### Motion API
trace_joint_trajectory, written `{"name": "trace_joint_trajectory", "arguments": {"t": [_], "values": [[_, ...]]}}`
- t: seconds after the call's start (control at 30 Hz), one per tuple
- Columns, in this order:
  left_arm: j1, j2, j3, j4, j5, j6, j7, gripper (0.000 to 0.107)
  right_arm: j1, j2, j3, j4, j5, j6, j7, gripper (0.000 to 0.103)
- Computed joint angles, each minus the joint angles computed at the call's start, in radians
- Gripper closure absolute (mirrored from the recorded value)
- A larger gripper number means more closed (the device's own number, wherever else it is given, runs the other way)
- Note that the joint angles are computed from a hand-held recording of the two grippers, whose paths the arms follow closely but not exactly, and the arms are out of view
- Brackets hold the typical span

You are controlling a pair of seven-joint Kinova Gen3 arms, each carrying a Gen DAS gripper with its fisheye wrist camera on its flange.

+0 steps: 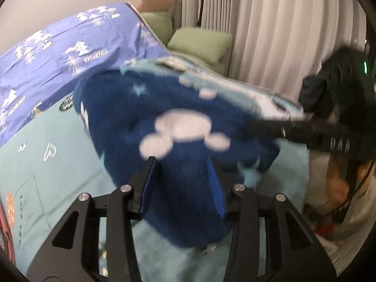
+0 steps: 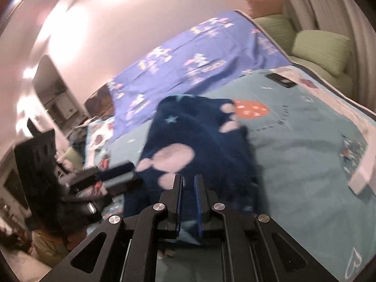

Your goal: Fold small clothes

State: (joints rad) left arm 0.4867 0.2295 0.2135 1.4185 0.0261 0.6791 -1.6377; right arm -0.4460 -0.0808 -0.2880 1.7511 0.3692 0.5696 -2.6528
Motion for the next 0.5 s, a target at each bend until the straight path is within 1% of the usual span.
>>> {"name": "trace_joint_trajectory", "arguments": {"t": [0.07, 0.1, 0.13, 0.17, 0.2, 0.23, 0.27, 0.3, 0.37, 0.4, 0.47, 0.5], "values": [[0.053, 0.007, -0.035, 0.034, -0.078, -0.028, 0.052, 0.062, 0.034, 0.056, -0.015, -0.037, -0.077, 0.053, 0.067, 0.092], [0.058, 0.015, -0.03, 0.036, -0.103, -0.029, 0.069, 0.062, 0.069, 0.099, -0.029, -0.033, -0.118, 0.058, 0.083, 0.093], [0.074, 0.024, -0.038, 0.046, -0.129, -0.046, 0.083, 0.062, 0.115, 0.123, -0.06, -0.028, -0.158, 0.047, 0.094, 0.095], [0.108, 0.033, -0.062, 0.06, -0.17, -0.076, 0.103, 0.061, 0.161, 0.134, -0.088, -0.009, -0.199, 0.019, 0.09, 0.096], [0.123, 0.033, -0.069, 0.067, -0.202, -0.09, 0.129, 0.061, 0.208, 0.129, -0.112, 0.018, -0.24, -0.021, 0.093, 0.096], [0.121, 0.036, -0.06, 0.061, -0.218, -0.088, 0.141, 0.061, 0.248, 0.117, -0.137, 0.039, -0.28, -0.05, 0.111, 0.097], [0.114, 0.037, -0.05, 0.048, -0.218, -0.07, 0.141, 0.061, 0.271, 0.106, -0.147, 0.049, -0.32, -0.062, 0.144, 0.097], [0.107, 0.037, -0.043, 0.039, -0.212, -0.059, 0.133, 0.061, 0.276, 0.099, -0.144, 0.05, -0.347, -0.058, 0.177, 0.096], [0.074, 0.024, -0.019, 0.023, -0.165, -0.035, 0.089, 0.061, 0.238, 0.088, -0.107, 0.018, -0.354, -0.008, 0.2, 0.096], [0.06, 0.018, -0.017, 0.018, -0.13, -0.028, 0.061, 0.061, 0.227, 0.079, -0.102, 0.002, -0.334, 0.01, 0.193, 0.095], [-0.013, 0.004, 0.032, 0.003, -0.049, -0.015, 0.007, 0.061, 0.231, 0.058, -0.122, -0.026, -0.258, 0.017, 0.161, 0.093], [-0.037, -0.002, 0.042, -0.003, -0.008, -0.016, -0.019, 0.061, 0.22, 0.052, -0.12, -0.033, -0.218, 0.013, 0.139, 0.093]]}}
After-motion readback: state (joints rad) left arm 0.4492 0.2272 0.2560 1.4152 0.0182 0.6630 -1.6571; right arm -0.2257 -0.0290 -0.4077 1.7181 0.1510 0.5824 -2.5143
